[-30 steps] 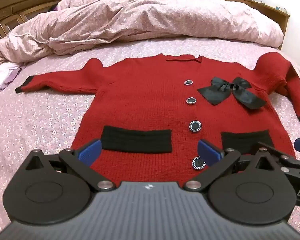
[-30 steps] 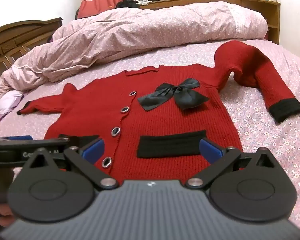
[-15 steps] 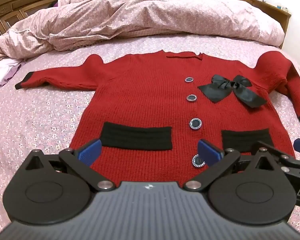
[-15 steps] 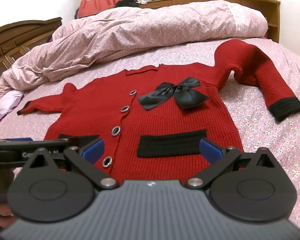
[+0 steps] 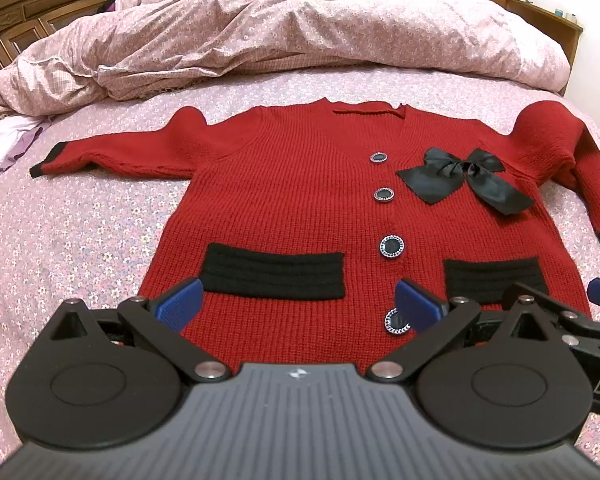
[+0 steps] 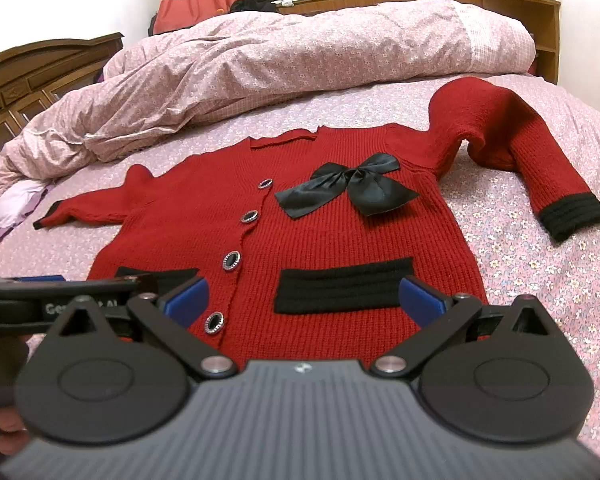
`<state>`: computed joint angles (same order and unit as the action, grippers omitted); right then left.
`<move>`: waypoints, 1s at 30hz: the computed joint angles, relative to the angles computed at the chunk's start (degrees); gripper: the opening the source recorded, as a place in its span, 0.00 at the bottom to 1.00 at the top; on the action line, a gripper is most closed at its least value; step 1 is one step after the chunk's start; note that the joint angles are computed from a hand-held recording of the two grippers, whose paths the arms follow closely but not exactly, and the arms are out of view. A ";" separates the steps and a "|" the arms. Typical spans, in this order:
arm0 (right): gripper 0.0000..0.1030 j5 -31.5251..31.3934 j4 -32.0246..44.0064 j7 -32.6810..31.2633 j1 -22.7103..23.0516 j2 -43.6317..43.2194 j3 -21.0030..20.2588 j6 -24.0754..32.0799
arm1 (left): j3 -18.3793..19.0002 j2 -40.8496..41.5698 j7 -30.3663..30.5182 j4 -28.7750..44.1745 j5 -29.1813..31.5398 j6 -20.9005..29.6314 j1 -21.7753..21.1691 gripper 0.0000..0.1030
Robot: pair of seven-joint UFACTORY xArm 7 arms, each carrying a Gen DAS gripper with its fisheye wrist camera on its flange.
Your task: Fold small clothes
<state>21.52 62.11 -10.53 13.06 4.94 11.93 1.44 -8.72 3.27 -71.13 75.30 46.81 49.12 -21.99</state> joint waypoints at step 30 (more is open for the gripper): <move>1.00 0.31 0.03 -0.17 0.42 -0.37 -0.38 1.22 | -0.08 -0.49 0.00 -0.68 -0.22 -0.19 0.30 1.00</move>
